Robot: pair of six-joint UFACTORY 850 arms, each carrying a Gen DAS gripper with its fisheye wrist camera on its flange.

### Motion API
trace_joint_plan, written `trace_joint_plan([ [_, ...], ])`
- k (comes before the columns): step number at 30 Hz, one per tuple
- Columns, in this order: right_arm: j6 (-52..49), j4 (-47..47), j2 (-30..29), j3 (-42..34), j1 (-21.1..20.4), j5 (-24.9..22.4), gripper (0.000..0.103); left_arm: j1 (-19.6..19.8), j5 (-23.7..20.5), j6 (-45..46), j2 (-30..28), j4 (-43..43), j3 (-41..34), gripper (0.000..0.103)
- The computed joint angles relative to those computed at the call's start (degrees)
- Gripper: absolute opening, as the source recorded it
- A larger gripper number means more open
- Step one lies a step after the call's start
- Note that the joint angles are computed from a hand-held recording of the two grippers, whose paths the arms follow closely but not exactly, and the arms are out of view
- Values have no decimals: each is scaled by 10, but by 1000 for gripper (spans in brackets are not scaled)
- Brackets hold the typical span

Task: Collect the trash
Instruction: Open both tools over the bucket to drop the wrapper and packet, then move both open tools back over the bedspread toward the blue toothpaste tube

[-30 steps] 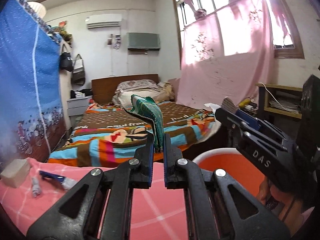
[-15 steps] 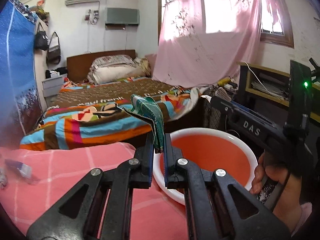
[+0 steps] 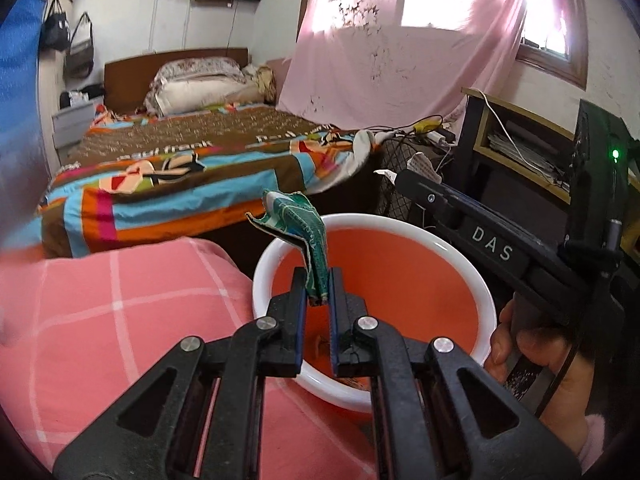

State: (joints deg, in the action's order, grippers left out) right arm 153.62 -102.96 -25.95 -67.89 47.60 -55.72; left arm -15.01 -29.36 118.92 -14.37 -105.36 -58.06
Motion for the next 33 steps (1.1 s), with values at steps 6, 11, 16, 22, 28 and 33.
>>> trace_joint_plan([
  [6,-3,13,0,-1,-3,5,44,2,-5,-65,-14,47,-14,26],
  [11,0,13,2,2,-3,5,46,4,-6,-69,-16,44,-13,30],
  [16,0,9,0,-1,-2,3,46,11,-7,-48,-9,15,-4,34],
  [22,6,-18,-6,-8,2,-8,50,30,-4,-6,9,-65,13,39],
  [28,12,-44,-22,-26,10,-25,68,52,4,84,35,-190,38,53],
  [33,34,-85,-39,-45,20,-59,81,75,5,175,54,-316,59,78],
])
